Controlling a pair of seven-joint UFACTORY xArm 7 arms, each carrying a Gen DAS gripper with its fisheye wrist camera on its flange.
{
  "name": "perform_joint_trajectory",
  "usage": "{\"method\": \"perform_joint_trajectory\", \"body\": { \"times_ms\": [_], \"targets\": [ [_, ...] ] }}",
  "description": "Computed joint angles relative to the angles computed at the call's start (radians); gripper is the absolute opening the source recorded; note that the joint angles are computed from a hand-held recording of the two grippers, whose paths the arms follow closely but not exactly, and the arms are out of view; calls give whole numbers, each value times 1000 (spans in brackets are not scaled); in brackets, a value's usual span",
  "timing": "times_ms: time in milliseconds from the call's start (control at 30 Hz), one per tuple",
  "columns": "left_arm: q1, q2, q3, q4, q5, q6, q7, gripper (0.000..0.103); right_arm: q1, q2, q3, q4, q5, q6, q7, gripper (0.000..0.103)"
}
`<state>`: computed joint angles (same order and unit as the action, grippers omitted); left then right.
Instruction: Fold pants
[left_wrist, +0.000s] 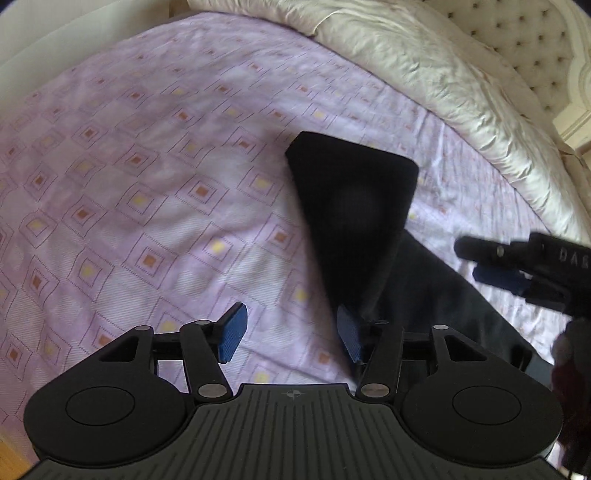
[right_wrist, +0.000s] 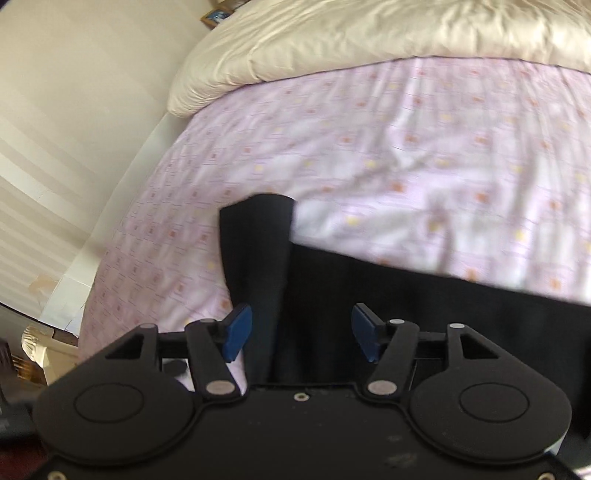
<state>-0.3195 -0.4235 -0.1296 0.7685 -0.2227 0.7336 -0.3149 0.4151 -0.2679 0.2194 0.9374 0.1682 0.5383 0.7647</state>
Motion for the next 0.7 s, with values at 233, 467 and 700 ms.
{"method": "perform_joint_trajectory", "body": {
  "times_ms": [233, 467, 700],
  "targets": [
    [16, -40, 85, -43, -73, 58, 136, 52, -3, 276, 15, 257, -136, 83, 54, 70],
    [53, -49, 104, -56, -117, 72, 195, 52, 37, 411, -6, 378, -164, 122, 72, 62],
    [40, -30, 90, -43, -154, 73, 234, 52, 61, 283, -4, 338, -247, 103, 55, 8]
  ]
}}
